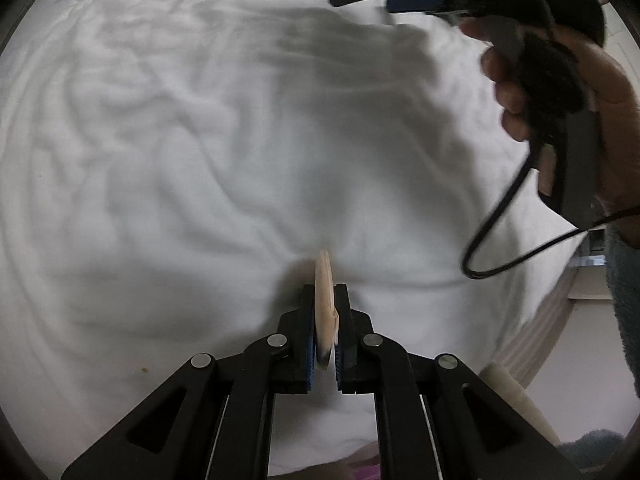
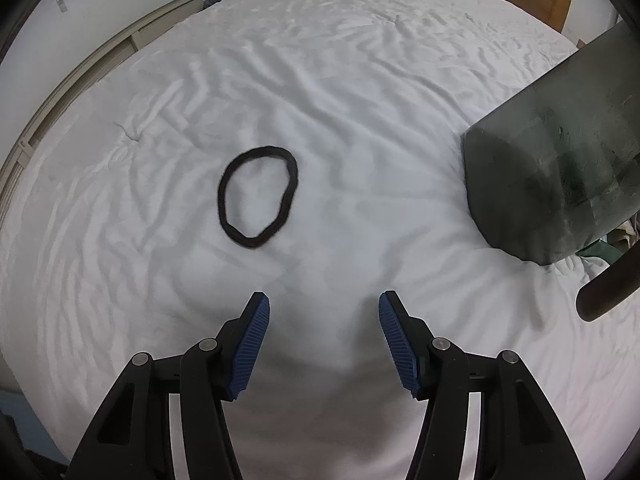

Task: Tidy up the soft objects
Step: 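Grasp the black hair tie with the right tool while the left tool holds the sponge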

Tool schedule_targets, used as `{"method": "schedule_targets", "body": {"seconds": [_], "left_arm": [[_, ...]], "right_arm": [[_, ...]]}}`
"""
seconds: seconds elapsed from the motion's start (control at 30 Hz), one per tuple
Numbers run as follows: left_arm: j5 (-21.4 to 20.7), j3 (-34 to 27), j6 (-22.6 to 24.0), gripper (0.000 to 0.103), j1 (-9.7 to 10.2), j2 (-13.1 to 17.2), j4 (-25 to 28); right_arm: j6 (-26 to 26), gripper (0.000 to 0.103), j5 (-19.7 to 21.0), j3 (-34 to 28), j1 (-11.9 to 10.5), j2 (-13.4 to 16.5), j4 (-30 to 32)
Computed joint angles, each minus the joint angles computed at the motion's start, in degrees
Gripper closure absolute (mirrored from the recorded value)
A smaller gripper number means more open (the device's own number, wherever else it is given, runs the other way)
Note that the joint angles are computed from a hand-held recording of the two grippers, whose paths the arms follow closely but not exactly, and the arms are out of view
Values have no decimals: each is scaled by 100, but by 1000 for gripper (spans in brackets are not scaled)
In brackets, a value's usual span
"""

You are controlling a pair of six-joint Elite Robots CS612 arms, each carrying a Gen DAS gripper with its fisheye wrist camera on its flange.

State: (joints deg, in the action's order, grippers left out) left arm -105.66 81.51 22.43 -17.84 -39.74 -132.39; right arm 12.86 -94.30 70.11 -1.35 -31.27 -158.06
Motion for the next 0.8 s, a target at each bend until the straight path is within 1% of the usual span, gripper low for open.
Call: {"method": "schedule_targets", "body": {"seconds": [0.03,0.1,0.17,0.2,0.23,0.3,0.33,0.37,0.47,0.57,0.63,0.67,0.7,0.73,0.77,0.8], "left_arm": [[67,19,-55,100,-2,-13,-58],[190,44,-49,100,-9,-44,-150],[216,90,-102,101,-5,-94,-216],[216,93,-138,101,4,-111,-257],[189,107,-200,101,20,-132,-317],[110,-9,-324,101,70,-101,-303],[77,-80,-382,101,84,-82,-288],[46,-144,-424,101,99,-64,-287],[-12,-220,-477,101,153,-53,-331],[-47,-193,-520,101,212,-70,-478],[-18,-222,-542,101,231,-63,-519],[-1,-225,-557,101,240,-64,-551],[5,-197,-569,101,243,-77,-582],[28,-191,-583,101,243,-80,-611],[47,-193,-585,101,242,-80,-614],[48,-277,-563,101,264,-56,-547]], "right_arm": [[2,46,-2,-7,-3,4,14],[25,46,23,-26,-11,18,17],[84,45,111,-78,-25,50,-2],[121,43,190,-117,-33,70,-44],[160,39,272,-148,-42,88,-99],[359,12,500,-225,-72,135,-223],[561,8,630,-254,-96,163,-334],[705,7,706,-323,-109,203,-355],[899,6,758,-659,-119,356,-48],[861,6,538,-1194,-53,596,514],[780,16,335,-1546,0,755,841],[696,42,229,-1708,28,830,996],[535,77,170,-1888,53,911,1216],[433,93,145,-1966,65,945,1303],[305,98,95,-2005,83,957,1350],[201,98,92,-2014,90,954,1338]]}}
